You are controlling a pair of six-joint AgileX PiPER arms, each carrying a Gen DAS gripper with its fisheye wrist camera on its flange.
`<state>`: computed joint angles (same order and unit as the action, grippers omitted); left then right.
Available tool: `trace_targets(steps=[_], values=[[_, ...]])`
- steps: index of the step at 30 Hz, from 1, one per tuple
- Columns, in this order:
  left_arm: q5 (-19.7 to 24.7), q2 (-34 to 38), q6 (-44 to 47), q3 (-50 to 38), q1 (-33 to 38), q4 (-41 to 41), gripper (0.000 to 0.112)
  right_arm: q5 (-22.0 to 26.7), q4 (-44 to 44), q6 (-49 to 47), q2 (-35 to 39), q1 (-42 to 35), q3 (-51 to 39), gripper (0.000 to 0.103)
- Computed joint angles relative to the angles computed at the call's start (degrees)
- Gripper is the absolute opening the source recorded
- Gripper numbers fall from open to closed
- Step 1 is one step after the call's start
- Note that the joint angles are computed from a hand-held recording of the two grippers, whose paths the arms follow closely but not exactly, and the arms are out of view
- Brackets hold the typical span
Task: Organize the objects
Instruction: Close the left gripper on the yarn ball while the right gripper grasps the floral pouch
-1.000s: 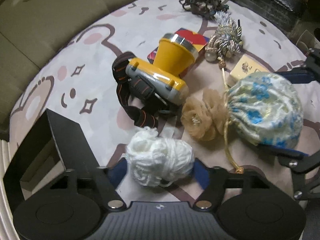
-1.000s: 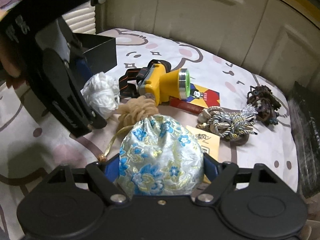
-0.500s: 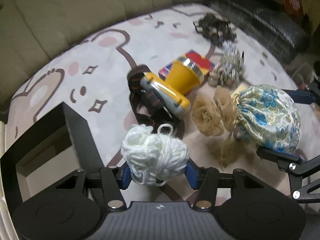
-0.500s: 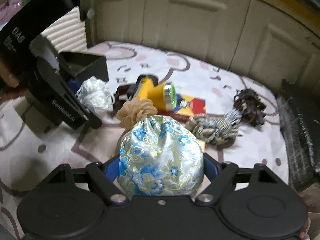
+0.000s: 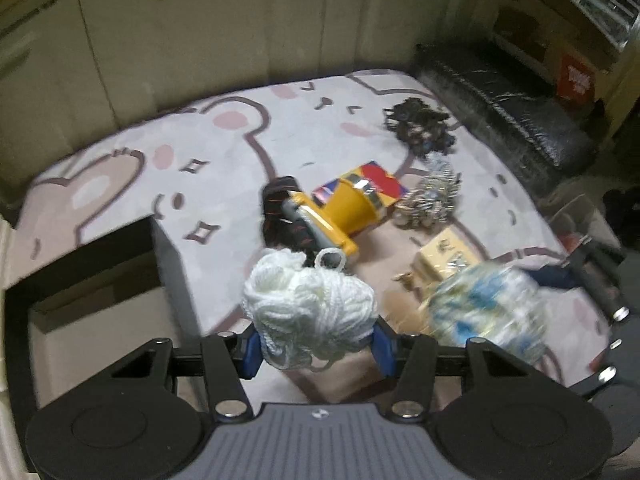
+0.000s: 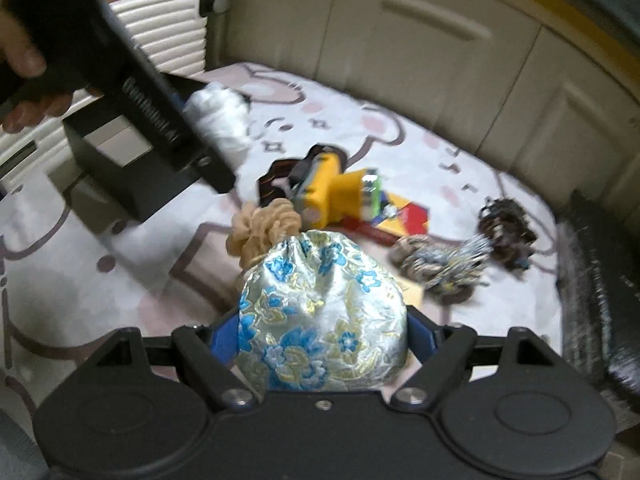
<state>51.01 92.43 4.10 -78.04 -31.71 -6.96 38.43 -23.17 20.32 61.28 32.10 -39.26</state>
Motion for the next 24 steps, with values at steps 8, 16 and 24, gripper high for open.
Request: trace_targets(steps=[8,16,24], values=[[-1.51,3.82,3.71,0.05,-2.33,-4.55,0.054,-1.73,0.59,0.54,3.21,1.53,0.33,0.083],[4.61,11.18,2.87,-2.61,-5.83,3.06,0.033,-0.93,0.47,0.65,1.68,-1.38,0.62,0.082],[3.6,9.27,4.34,-1.88,-4.56,0.44,0.026,0.48,0.75,-0.03,-1.18,-3.83,-0.27,0.082]])
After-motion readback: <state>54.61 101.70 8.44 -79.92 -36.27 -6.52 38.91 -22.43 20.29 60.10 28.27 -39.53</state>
